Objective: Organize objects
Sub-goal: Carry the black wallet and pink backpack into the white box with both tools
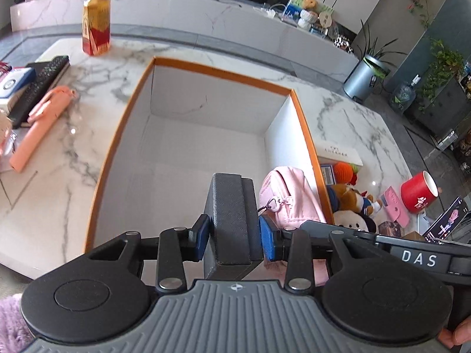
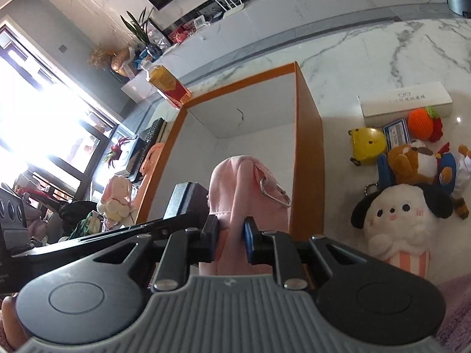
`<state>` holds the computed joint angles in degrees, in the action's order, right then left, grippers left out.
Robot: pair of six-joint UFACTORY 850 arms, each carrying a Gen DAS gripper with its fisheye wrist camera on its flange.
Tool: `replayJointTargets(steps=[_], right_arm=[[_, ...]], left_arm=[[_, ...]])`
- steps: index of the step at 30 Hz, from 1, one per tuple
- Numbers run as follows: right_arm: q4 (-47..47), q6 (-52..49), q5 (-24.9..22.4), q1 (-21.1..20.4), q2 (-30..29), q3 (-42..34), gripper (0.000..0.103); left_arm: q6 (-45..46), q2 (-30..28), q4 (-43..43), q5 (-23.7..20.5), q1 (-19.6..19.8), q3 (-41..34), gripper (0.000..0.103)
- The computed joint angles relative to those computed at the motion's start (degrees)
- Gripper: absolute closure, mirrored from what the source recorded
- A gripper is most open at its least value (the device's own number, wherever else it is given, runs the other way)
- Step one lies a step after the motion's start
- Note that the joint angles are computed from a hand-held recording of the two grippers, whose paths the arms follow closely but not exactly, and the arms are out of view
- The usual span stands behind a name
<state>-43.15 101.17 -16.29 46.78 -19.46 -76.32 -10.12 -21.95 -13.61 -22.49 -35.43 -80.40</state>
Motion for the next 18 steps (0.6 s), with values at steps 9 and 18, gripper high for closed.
replayJointTargets(steps=[9, 18], right_arm=[[9.5, -11.3, -3.3, 0.0, -2.1, -2.5, 0.081], [8.2, -16.5, -8.9, 1.3, -3.6, -5.8, 0.068]], left_arm=[[9.8, -2.6, -12.1, -2.7, 1.4, -0.7, 0.06], [16.6, -3.7, -22.1, -4.8, 3.0, -0.5, 0.06]])
